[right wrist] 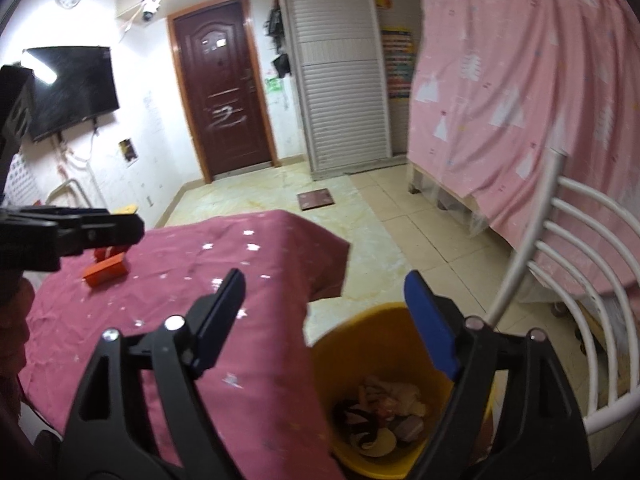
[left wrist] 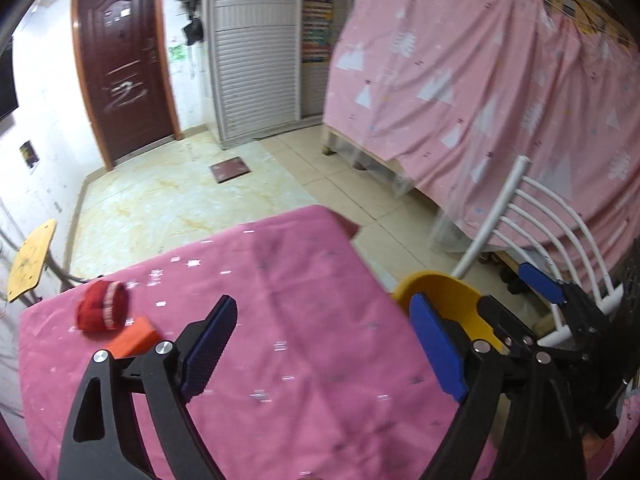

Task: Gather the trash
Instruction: 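Move both open tools back over the red knit item and orange box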

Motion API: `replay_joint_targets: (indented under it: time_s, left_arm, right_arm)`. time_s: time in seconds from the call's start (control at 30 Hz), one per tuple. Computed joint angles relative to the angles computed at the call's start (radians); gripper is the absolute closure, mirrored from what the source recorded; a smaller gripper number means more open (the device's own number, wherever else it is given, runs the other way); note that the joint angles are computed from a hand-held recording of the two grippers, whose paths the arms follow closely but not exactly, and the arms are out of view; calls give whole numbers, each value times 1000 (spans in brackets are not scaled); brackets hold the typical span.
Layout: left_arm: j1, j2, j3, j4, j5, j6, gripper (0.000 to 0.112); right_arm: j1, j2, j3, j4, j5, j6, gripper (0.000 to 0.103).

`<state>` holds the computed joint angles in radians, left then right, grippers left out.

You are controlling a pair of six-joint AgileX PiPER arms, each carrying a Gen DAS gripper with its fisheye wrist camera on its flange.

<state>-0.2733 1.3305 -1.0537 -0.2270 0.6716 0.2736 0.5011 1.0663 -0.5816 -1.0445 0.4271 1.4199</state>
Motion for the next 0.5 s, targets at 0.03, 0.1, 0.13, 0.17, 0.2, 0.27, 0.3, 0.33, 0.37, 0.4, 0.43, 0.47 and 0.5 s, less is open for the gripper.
replay_joint_targets:
  time_s: [0.03,0.1,0.13,0.17,0.2,0.27,0.3,0.33,0.37,0.4,0.43,0.47,0.5]
  left_arm:
    - [40,-1,0,-24,5,40,31]
    - [111,2,-10,-65,20,105,31]
    - [152,7,-16,-90,29,142,30]
    - [189,11,-22,-111,36,174,30]
    - [224,16,-28,-128,42,203,30]
    - [280,28,-43,-154,57,252,30]
    - [306,36,-51,-164,62,273,30]
    - [334,48,-61,-173,66,294,30]
    - [363,61,-73,-185,71,317,30]
    - [386,70,-79,-198,75,337,30]
    - [415,87,-95,-213,82,360,30]
    - [437,101,-107,-222,86,376,30]
    - [458,119,-122,-228,90,391,30]
  right_arm:
    - [17,20,-16,-9,5,8,20]
    - [67,76,-62,-28,22,25,19]
    - [85,105,-86,-35,27,28,19]
    - [96,134,-108,-36,25,25,19]
    - [108,153,-126,-36,29,24,19]
    - [132,203,-169,-35,30,21,18]
    - [137,218,-183,-32,27,16,18]
    - [145,241,-204,-24,24,4,18]
    - [154,263,-226,-14,23,-10,18]
    - [163,279,-245,-2,27,-26,18]
    - [174,300,-266,7,32,-36,17]
    - [182,326,-290,21,30,-57,17]
    - [187,343,-308,35,30,-75,17]
